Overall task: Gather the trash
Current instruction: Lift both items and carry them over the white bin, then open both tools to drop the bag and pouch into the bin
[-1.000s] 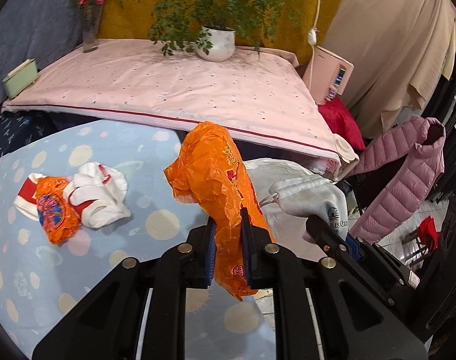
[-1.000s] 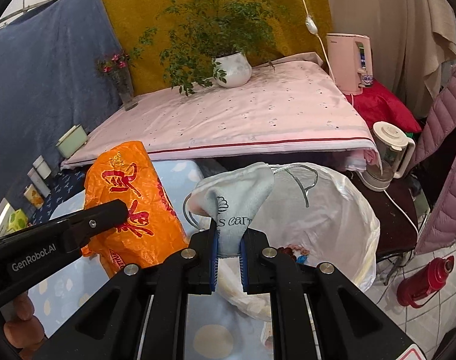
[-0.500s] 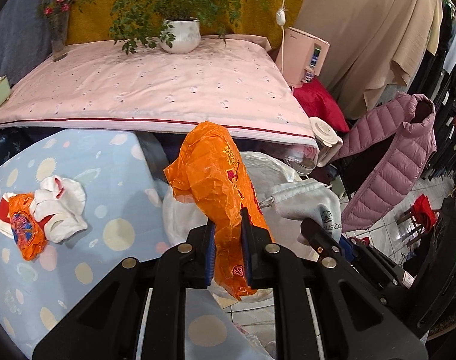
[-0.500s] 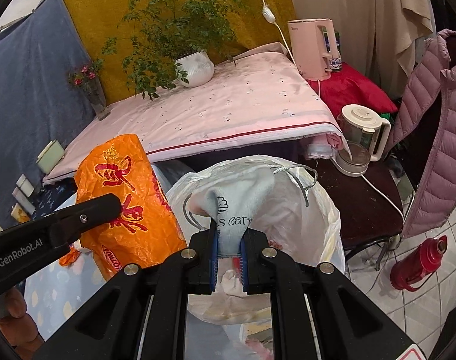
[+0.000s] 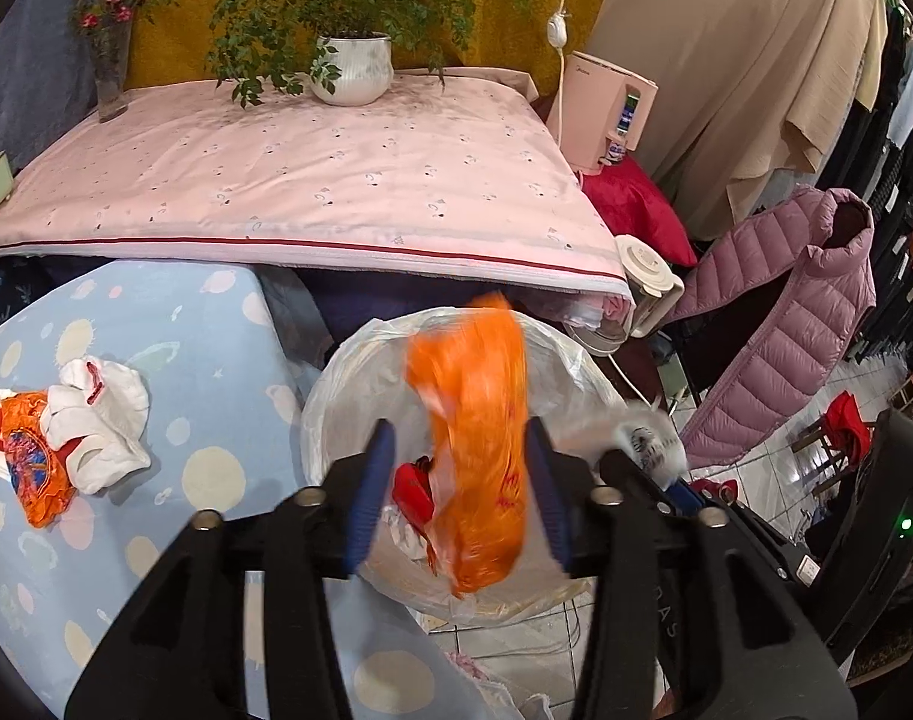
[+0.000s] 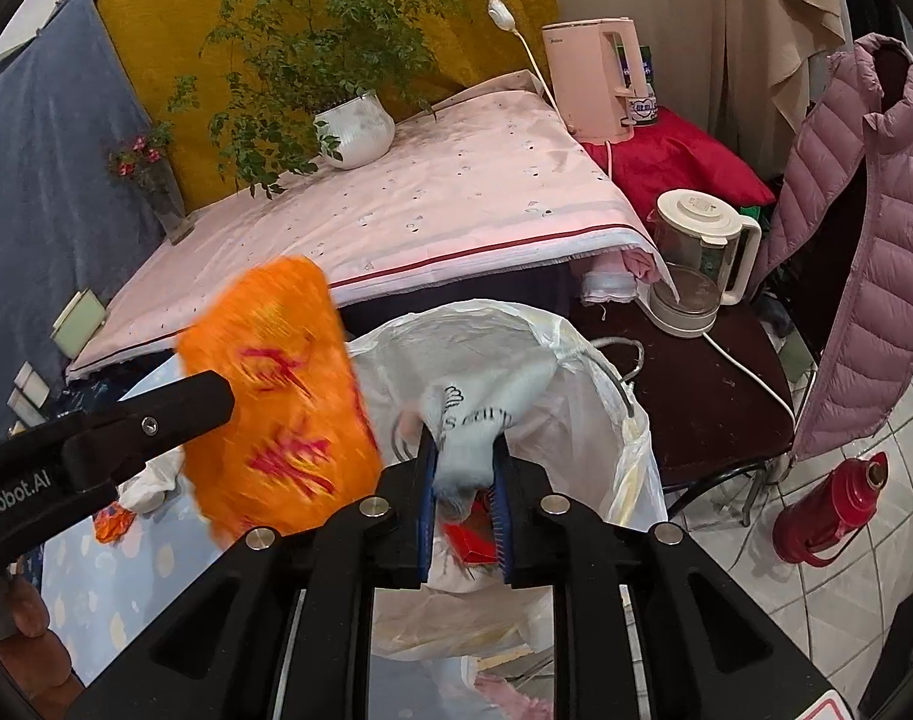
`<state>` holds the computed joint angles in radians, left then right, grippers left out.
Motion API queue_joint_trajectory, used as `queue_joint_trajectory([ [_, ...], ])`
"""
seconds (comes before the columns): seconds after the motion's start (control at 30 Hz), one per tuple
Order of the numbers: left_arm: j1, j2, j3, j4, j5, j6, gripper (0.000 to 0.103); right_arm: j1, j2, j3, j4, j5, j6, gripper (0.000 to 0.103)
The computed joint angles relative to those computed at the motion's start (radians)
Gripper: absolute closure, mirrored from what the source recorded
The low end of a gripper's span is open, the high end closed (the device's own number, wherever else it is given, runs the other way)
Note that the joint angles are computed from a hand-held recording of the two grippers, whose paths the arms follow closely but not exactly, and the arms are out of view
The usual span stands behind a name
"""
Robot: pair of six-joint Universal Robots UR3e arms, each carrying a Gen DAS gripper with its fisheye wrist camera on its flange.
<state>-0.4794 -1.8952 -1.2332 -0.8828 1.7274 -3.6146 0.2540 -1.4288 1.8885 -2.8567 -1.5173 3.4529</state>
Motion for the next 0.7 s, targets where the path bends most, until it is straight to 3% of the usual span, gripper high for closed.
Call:
queue_joint_trajectory([
  [0.17, 0.023, 0.024, -0.044, 0.007, -0.007, -0.014, 0.053, 0.015, 0.01, -0.007, -0.007, -0.019, 0.006, 0.066],
  [0.7, 0.082, 0.153, -0.233, 0.05, -0.016, -0.035, 0.053, 0.097, 0.059, -0.08, 0.017, -0.06, 0.017, 0.058],
])
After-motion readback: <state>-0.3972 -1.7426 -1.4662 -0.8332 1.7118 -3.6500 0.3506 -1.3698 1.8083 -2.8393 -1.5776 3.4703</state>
